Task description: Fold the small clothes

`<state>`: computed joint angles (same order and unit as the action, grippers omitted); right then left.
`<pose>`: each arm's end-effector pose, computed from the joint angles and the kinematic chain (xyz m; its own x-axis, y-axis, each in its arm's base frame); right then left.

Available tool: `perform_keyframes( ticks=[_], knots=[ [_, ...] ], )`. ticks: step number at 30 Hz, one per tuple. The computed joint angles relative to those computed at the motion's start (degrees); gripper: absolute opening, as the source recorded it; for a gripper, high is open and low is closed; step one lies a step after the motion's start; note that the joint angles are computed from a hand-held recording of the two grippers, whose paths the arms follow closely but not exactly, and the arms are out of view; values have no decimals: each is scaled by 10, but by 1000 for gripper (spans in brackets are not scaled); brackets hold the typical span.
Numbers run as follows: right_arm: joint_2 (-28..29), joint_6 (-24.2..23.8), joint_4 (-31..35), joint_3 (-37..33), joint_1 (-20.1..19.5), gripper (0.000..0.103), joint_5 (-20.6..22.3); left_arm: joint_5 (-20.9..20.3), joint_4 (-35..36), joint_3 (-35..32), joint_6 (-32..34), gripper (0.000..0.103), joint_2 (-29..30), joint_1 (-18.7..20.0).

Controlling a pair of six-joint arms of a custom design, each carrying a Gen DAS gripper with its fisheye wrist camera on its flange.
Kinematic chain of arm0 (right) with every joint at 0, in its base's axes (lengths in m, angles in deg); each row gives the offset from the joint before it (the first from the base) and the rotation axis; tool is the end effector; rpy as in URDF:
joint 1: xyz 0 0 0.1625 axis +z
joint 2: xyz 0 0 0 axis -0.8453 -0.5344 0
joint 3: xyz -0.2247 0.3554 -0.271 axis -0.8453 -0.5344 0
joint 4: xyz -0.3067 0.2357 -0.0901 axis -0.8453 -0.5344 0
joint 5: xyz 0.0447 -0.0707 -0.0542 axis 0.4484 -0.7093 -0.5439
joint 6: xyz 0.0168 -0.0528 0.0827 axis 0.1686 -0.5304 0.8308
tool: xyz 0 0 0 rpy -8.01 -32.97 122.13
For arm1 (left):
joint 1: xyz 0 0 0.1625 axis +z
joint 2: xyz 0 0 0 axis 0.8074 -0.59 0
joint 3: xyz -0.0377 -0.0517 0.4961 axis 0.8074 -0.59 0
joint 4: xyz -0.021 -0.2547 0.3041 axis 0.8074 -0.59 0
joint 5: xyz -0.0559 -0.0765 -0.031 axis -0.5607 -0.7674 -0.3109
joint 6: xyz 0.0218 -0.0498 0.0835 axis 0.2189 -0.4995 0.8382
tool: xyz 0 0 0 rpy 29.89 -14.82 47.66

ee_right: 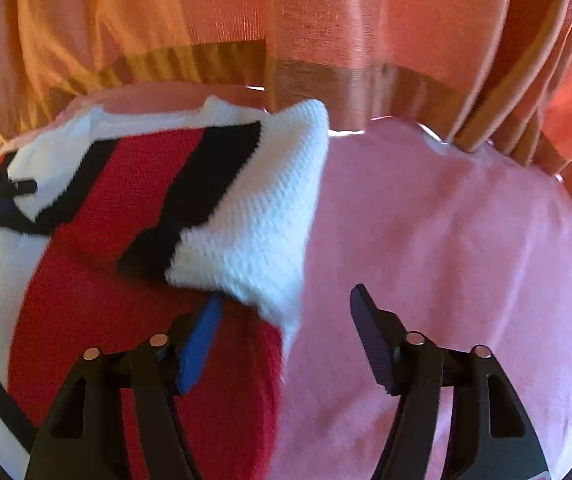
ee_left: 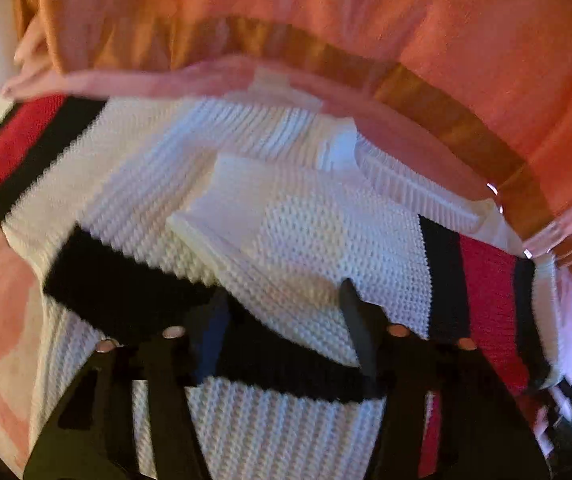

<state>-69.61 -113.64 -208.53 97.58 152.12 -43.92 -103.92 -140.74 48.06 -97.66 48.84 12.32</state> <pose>0.1370 -0.7985 0.2001 -0.7367 -0.0977 0.6691 -0.3949 0.8654 -0.3083 -0.1377 -0.8248 0.1710 -0.8102 -0.2290 -0.5395 0.1673 0.7919 -0.5873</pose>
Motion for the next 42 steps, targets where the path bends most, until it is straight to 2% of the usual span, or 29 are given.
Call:
perform_keyframes(
  ticks=[1, 4, 6, 8, 9, 10, 11, 13, 15, 17, 19, 20, 22, 26, 29, 32, 37, 41, 42],
  knots=[
    [5, 10, 14, -11, -3, 13, 1, 5, -9, 2, 11, 42, 1, -1],
    [-9, 55, 6, -18, -5, 11, 1, 13, -7, 3, 23, 42, 2, -1],
    [-13, 69, -3, -22, -11, 11, 4, 15, -12, 4, 33, 42, 3, -1],
    [-11, 90, 38, -31, -25, 10, -5, 19, -18, 2, 48, 43, 9, -2],
    [-6, 89, 39, -24, -25, 11, -13, 25, -24, 2, 53, 44, 12, -3],
    [-1, 66, 16, -20, -23, 11, -20, 34, -33, 3, 62, 45, 16, -4],
    [8, 41, 12, -29, -14, 11, -48, 37, -37, 2, 67, 45, 17, -3],
    [6, 50, 23, -35, -4, 15, -55, 34, -36, 1, 58, 45, 17, -2],
    [-6, 104, 67, -39, 6, 22, -54, 19, -35, 6, 34, 45, 8, -2],
    [-21, 139, 70, -29, 23, 32, -74, 14, -54, 14, 28, 48, -3, -4],
    [-29, 110, 0, -7, 42, 48, -97, 26, -72, 21, 28, 66, -16, -6],
    [-29, 87, -47, 13, 50, 52, -101, 29, -86, 28, 24, 71, -25, -5],
    [-24, 34, -117, 22, 64, 61, -94, 30, -100, 35, 10, 92, -42, 0],
    [-11, -23, -153, 41, 83, 62, -66, 28, -135, 47, -35, 93, -97, 31],
    [8, -40, -136, 33, 90, 62, -43, 66, -148, 32, -38, 93, -122, 64],
    [23, -61, -135, 33, 96, 61, -32, 110, -109, -5, -60, 93, -140, 106],
    [46, -82, -133, 27, 97, 62, -40, 116, -5, -78, -107, 92, -144, 163],
    [62, -78, -115, 15, 90, 62, -56, 86, 21, -117, -130, 81, -128, 193],
    [66, -78, -112, 11, 88, 62, -62, 99, 18, -127, -119, 75, -120, 194]
  ],
)
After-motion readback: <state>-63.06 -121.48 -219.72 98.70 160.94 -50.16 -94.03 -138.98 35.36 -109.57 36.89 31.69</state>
